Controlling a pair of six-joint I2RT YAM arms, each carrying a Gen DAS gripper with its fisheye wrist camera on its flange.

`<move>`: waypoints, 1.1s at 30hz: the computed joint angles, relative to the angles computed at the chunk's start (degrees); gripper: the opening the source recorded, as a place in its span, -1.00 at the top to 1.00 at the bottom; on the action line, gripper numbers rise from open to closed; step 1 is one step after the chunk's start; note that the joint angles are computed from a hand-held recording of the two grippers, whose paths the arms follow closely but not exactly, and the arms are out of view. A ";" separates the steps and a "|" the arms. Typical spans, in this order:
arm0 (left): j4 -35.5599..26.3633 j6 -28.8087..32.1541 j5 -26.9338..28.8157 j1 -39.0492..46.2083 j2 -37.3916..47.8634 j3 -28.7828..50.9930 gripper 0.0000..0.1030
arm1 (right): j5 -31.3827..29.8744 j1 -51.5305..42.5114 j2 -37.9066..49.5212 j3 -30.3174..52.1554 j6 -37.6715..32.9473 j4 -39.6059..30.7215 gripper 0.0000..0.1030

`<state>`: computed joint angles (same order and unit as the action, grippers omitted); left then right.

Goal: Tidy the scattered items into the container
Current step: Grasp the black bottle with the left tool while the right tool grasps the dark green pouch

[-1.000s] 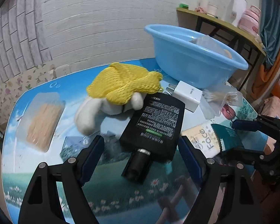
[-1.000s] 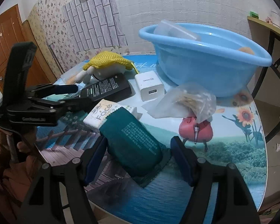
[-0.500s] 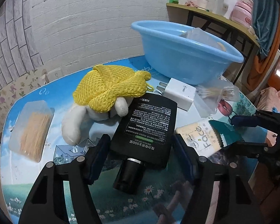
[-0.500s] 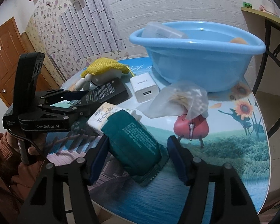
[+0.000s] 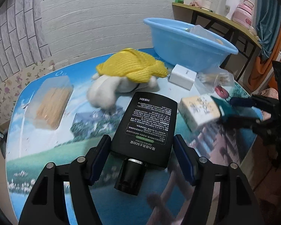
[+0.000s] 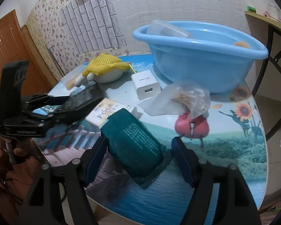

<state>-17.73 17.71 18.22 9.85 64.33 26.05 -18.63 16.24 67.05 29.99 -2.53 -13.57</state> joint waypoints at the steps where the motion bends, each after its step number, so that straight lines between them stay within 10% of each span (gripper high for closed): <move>1: -0.61 0.60 0.15 0.73 -1.00 -0.48 -0.31 | 0.78 -0.20 -0.13 0.07 -0.27 -0.37 -0.39; 20: 2.57 -2.28 -5.77 -4.48 0.10 -1.46 -0.51 | 6.37 -1.56 -2.82 1.23 -0.71 -7.47 -0.40; 27: 3.26 -2.76 -6.00 -5.76 0.80 -1.72 -0.56 | 8.71 -0.63 -4.20 -0.40 0.72 -5.42 -0.87; 33: 4.03 -2.88 -5.87 -5.80 0.61 -2.23 -0.57 | 6.75 -3.02 -3.26 0.57 -0.89 -4.94 -0.88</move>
<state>-13.70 14.83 12.35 4.05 64.94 23.82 -11.88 13.22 63.80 30.56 -3.43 -18.52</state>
